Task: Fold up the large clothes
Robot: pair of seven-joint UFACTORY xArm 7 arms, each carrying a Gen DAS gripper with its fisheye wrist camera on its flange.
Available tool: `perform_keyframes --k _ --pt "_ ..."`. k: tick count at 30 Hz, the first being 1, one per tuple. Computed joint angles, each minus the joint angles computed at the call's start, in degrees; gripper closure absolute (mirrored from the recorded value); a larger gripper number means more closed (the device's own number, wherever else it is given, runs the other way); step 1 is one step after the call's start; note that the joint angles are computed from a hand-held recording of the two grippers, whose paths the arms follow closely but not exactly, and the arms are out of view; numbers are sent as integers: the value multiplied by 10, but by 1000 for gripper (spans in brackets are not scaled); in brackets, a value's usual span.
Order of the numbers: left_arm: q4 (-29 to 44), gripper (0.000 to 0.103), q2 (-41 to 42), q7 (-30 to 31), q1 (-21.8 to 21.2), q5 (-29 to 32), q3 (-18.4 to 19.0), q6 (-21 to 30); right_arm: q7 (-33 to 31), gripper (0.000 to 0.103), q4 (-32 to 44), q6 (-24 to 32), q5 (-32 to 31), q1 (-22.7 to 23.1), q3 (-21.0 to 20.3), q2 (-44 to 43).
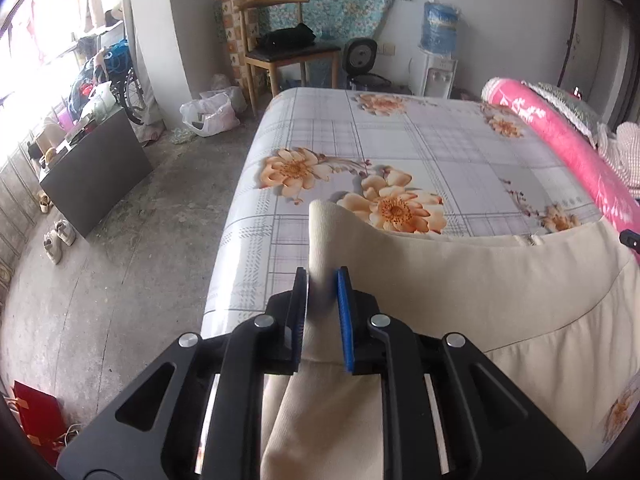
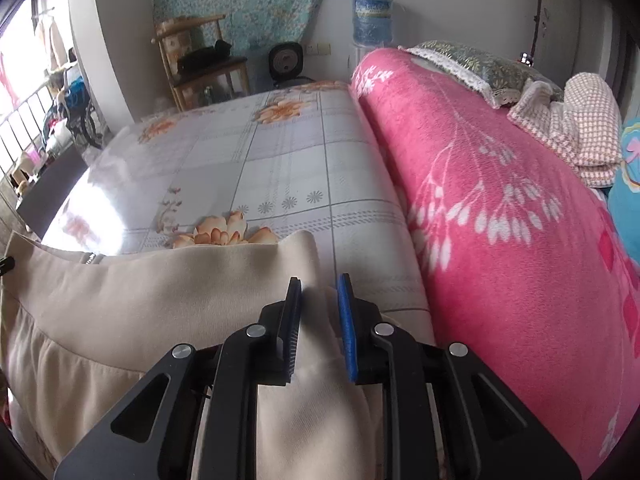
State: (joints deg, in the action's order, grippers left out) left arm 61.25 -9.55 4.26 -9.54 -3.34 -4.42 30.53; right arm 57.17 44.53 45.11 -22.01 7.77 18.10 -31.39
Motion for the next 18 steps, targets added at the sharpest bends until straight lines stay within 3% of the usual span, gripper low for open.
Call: perform_keyframes --k 2,6,10,15,18 --pt "-20 88 -35 48 -11 -63 23 3 -5 84 -17 13 4 12 0 -54" --pt "-62 88 -107 138 -36 -189 71 68 -35 84 -49 32 58 57 -1 -148" --pt "-130 88 -168 143 -26 -206 73 100 -43 84 -66 89 114 95 31 -199" --pt "-203 86 -192 110 -4 -171 54 103 -13 84 -119 116 171 129 56 -223" --pt "-220 86 -198 135 -20 -203 83 87 6 85 -184 68 196 145 30 -264"
